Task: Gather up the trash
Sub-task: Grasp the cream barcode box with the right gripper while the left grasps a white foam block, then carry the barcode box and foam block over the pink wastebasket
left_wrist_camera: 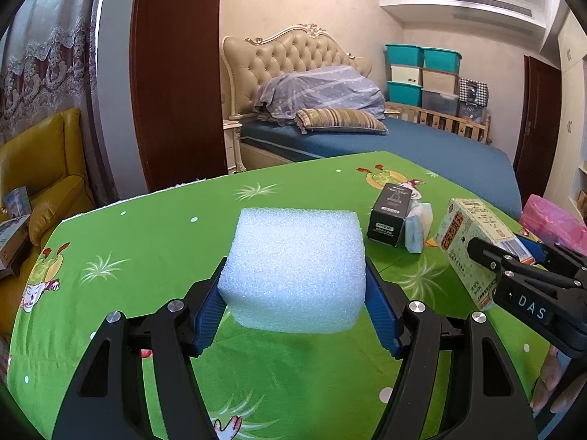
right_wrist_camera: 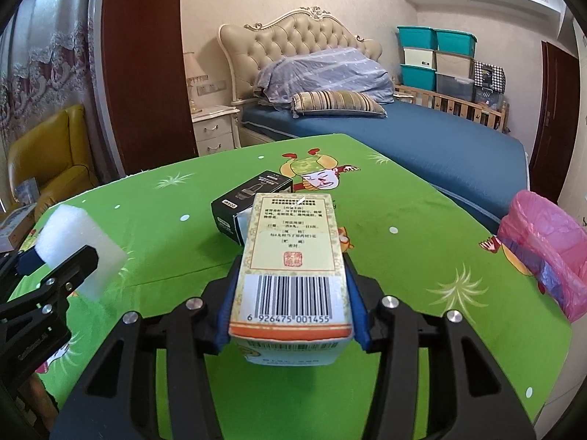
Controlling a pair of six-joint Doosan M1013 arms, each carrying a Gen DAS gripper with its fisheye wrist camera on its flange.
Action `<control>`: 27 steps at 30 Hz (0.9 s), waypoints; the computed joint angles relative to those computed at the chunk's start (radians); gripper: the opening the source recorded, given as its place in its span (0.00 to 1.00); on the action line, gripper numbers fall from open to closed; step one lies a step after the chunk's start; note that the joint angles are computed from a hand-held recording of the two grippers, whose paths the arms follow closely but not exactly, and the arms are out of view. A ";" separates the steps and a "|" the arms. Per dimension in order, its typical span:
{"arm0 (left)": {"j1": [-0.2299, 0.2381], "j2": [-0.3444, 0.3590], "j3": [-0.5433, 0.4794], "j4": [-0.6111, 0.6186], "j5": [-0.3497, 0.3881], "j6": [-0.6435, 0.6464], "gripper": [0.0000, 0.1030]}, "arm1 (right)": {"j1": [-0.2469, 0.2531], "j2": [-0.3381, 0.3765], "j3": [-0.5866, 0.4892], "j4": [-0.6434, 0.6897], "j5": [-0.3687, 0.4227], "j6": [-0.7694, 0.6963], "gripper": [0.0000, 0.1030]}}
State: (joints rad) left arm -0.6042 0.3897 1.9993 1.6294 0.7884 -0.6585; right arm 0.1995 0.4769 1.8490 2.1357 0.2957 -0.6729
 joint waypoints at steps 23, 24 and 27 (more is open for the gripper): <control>-0.078 0.008 -0.043 0.067 0.081 0.025 0.64 | -0.124 -0.073 0.097 0.060 0.223 -0.117 0.47; -0.082 0.009 -0.048 0.067 0.081 0.035 0.64 | -0.129 -0.075 0.101 0.058 0.232 -0.123 0.47; -0.093 0.012 -0.064 0.070 0.080 0.064 0.64 | -0.145 -0.079 0.105 0.059 0.248 -0.150 0.47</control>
State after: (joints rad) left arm -0.6975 0.4020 1.9356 1.6997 0.8688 -0.5945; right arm 0.0543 0.3981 1.9538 2.1948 0.5435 -0.8226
